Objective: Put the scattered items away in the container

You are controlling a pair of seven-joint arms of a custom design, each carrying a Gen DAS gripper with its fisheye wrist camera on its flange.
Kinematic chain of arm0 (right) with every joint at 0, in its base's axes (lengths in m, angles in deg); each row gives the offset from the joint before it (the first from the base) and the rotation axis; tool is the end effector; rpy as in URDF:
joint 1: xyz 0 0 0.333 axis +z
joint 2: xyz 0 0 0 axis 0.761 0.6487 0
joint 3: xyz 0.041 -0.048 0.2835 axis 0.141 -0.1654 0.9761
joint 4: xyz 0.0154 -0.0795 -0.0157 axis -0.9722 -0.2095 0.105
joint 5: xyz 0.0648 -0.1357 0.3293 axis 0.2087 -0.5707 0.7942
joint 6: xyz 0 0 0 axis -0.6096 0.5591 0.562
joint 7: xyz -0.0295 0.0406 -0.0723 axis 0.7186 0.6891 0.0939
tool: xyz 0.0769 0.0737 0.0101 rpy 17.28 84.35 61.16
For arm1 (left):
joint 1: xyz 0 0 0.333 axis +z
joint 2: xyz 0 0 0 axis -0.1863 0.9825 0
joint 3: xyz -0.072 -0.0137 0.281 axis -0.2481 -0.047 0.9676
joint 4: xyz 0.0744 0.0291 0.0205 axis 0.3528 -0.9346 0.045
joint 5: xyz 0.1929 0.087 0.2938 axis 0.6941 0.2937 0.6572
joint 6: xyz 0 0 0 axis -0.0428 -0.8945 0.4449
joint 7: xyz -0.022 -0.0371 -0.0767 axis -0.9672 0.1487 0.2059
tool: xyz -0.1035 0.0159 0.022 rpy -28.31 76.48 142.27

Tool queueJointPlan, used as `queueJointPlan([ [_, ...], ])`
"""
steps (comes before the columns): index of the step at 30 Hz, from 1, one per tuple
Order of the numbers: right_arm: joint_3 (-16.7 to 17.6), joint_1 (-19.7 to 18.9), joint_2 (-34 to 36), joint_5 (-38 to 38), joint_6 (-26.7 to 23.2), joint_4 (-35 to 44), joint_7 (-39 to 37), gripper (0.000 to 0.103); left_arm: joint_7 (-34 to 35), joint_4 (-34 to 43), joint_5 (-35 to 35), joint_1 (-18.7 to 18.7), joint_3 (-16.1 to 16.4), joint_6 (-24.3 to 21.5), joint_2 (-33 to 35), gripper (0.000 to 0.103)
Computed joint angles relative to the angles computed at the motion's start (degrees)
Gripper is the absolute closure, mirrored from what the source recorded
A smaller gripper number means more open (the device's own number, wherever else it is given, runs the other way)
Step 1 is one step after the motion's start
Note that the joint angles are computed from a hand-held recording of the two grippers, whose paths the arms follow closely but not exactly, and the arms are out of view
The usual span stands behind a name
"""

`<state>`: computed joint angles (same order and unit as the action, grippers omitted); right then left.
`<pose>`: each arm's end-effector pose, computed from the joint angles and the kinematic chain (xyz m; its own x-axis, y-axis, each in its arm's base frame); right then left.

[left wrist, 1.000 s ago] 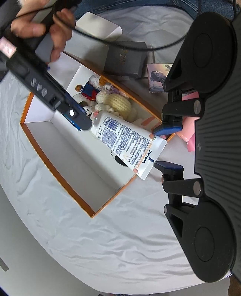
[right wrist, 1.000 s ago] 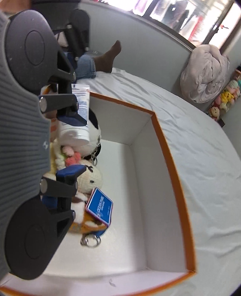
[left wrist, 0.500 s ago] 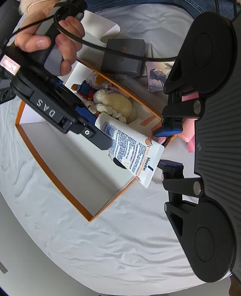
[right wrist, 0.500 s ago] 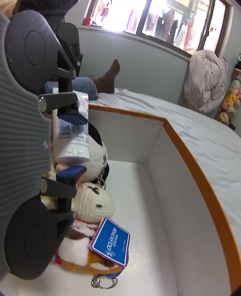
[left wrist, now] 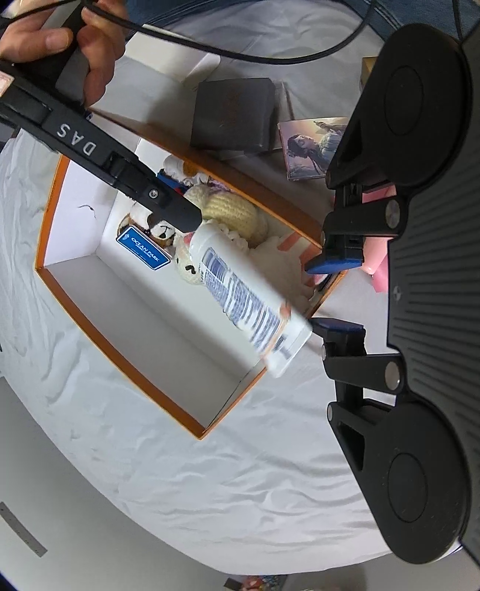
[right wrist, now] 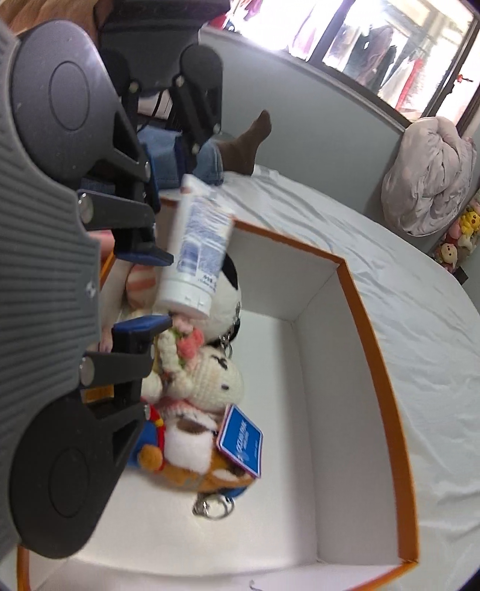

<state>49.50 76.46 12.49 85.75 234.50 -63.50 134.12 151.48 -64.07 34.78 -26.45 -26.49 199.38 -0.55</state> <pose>0.5035 0.4640 0.4736 0.2713 -0.7137 -0.6458 -0.9288 -0.0180 -0.3703 0.4112 -0.2666 0.5170 -0.8125 -0.5011 -0.2979 -0.4018 0.8516 -0.3367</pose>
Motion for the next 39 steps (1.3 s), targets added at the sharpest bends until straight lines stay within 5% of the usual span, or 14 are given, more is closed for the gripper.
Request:
queueJointPlan([
  [5, 0.7, -1.1, 0.4, 2.2, 1.0, 0.1, -0.5, 0.068, 1.4, -0.3, -2.2, -0.3, 0.8, -0.2, -1.2, 0.073],
  [8, 0.5, -1.1, 2.2, 2.8, 2.1, 2.3, 0.9, 0.056, 1.4, -0.5, -2.9, -0.1, 0.9, 0.8, -1.5, 0.073],
  [14, -2.2, 1.5, 11.3, -4.3, -5.2, 16.2, 5.9, 0.052, 0.1, 0.2, -5.8, 0.4, 1.6, 2.3, -1.2, 0.073],
  [22, 2.8, -1.0, 17.5, 2.2, -8.5, 22.2, 1.1, 0.043, -3.3, 3.9, -11.0, 1.8, 2.9, 0.1, 2.4, 0.069],
  [39, 0.5, 0.0, 9.5, 0.9, -11.1, 15.9, -3.6, 0.056, 5.4, 2.3, -17.2, -0.5, 3.5, -4.6, -0.4, 0.069],
])
